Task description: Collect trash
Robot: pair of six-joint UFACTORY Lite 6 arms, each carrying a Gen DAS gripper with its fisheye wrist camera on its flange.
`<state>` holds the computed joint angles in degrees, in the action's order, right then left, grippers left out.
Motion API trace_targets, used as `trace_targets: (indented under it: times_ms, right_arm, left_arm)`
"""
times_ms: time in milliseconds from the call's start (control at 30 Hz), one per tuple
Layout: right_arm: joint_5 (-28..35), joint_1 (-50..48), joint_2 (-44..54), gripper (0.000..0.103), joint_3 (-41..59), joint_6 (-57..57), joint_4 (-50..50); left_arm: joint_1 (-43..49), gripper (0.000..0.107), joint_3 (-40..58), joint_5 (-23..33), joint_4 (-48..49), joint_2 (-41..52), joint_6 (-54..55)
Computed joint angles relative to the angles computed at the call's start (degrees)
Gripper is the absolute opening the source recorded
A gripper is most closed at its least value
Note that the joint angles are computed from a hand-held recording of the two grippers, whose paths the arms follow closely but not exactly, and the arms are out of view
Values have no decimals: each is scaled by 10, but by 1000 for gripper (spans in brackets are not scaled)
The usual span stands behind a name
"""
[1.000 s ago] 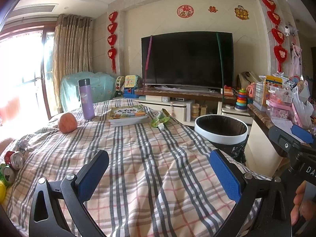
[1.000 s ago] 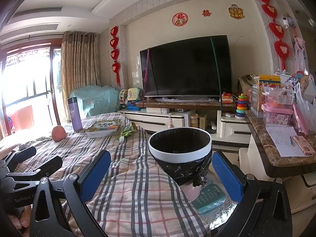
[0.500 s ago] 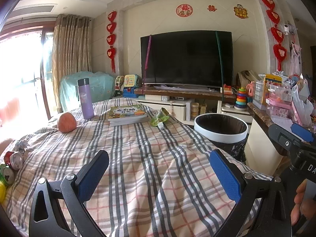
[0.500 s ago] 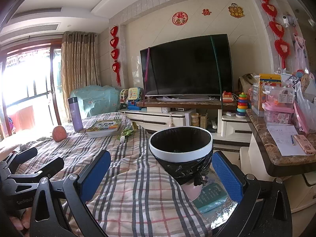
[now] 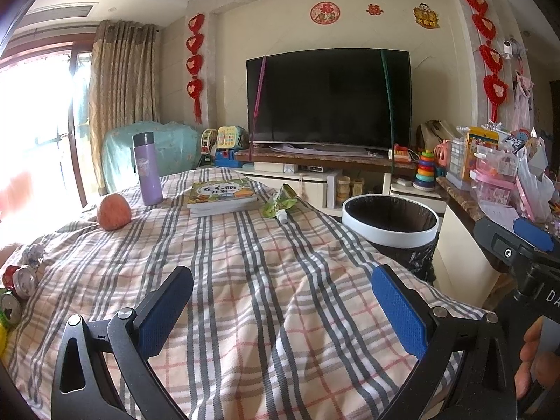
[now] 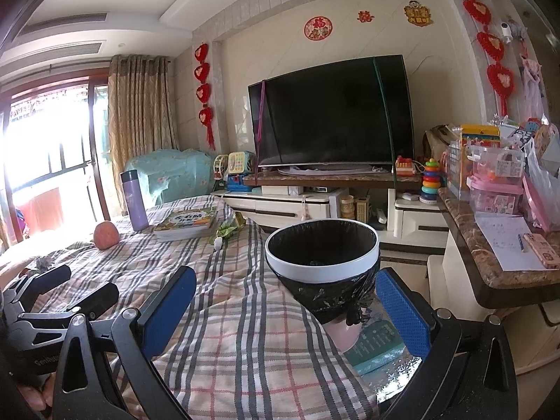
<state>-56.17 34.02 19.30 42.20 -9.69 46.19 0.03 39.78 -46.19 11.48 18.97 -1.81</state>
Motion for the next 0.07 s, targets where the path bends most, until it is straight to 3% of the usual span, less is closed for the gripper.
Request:
trace_targets:
  times_ms: [67]
  right_arm:
    - [5, -6, -1, 103, -1, 5, -8]
  left_arm:
    - [1, 102, 5, 4, 5, 3, -5]
